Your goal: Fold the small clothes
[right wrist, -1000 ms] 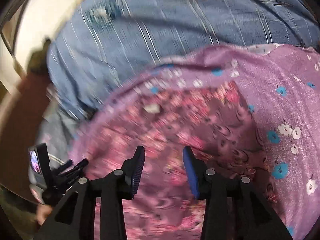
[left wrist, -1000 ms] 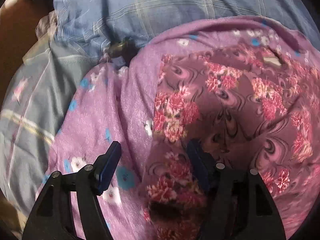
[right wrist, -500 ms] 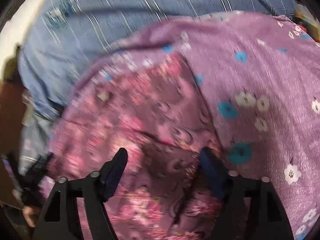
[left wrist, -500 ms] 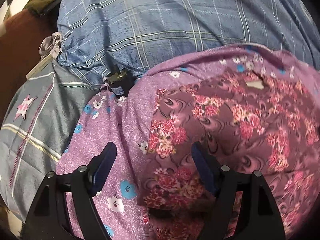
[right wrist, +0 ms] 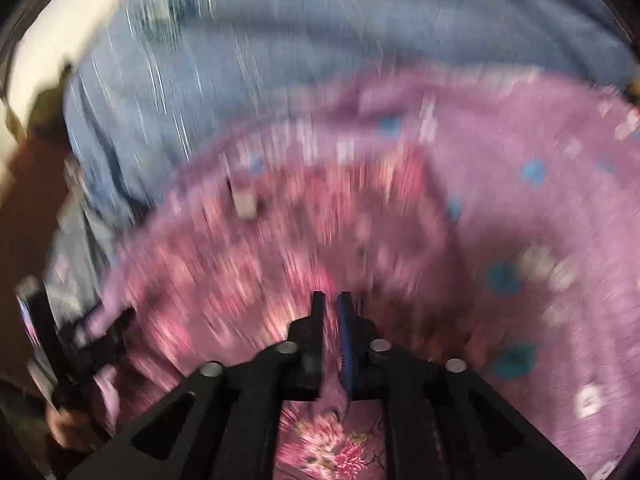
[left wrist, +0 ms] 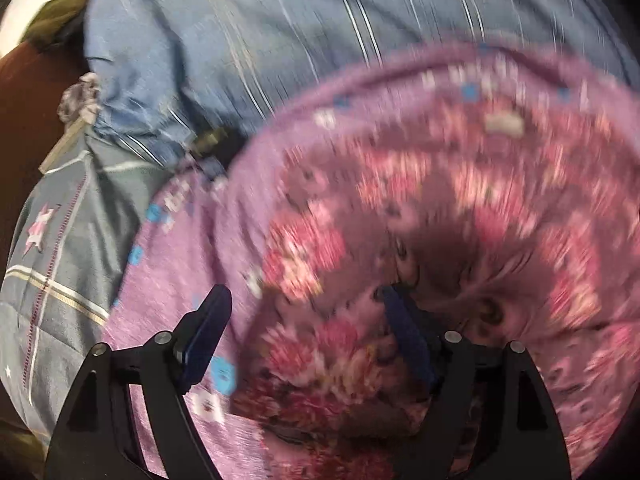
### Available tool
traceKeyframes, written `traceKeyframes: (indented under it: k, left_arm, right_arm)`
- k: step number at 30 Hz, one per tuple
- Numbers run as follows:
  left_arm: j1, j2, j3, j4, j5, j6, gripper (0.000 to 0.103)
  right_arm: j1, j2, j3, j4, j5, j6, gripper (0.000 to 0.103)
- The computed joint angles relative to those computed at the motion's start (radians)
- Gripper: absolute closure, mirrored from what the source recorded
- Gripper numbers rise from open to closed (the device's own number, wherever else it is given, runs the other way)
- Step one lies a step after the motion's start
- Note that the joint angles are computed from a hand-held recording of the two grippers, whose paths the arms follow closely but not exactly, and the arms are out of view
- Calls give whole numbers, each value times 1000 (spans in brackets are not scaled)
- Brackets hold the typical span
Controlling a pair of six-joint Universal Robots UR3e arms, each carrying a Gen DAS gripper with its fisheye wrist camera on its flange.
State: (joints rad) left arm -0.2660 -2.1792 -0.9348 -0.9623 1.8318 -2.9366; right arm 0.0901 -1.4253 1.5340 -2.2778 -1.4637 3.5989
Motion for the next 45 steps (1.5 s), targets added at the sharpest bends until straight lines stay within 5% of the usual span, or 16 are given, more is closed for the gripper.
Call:
traceKeyframes:
  k: [2,5,9,14,19,23,27,30,33,38,39,41,43,45]
  left_arm:
    - [3,25,-28,27,-8,5,24]
    - [46,135,-147,111,-102,12,24]
    - [143,353,-405,187,-216,13,24]
    - [333,760,-816,148,-386,73,24]
    - [631,1229,-1089,-260,-605,387,24]
    - [833,1395,-1121,-622,-674,552,24]
    - [861,1422,-1154,-742,-666,556,24]
    - [900,1432,-1154,-803,-676,559,24]
    - [939,1453,-1172,-833,-671,552,24]
    - [905,1460,-1226,-831,-645,511,24]
    - [887,1453,-1243,-800,-634,493,24]
    - [799,1412,-1276,-701,-601,413,24]
    - [731,1373,-1304,-618,-594,371,24]
    - [696,1351,-1329,-553,-586,343,39]
  right_arm:
    - [38,3,20,-50,-66,-2,89]
    - [21,-76,31,-18,-14,9,86]
    - [51,-328,197,-38,-39,53,41]
    - [100,-625,295,197,-82,98,36]
    - [161,-838,365,395,-87,171,34]
    - [274,-899,415,483,-139,251,31]
    - [251,-1030,599,468,12,300,31]
    - [364,-987,745,284,55,444,31]
    - [543,-754,746,113,-57,576,31]
    - [572,-536,778,-36,-76,671,31]
    - [580,-515,793,-88,-83,685,32]
    - [607,-496,814,-177,-108,693,51]
    - [627,-505,761,-89,-125,666,89]
    - [635,-566,740,-25,-120,647,93]
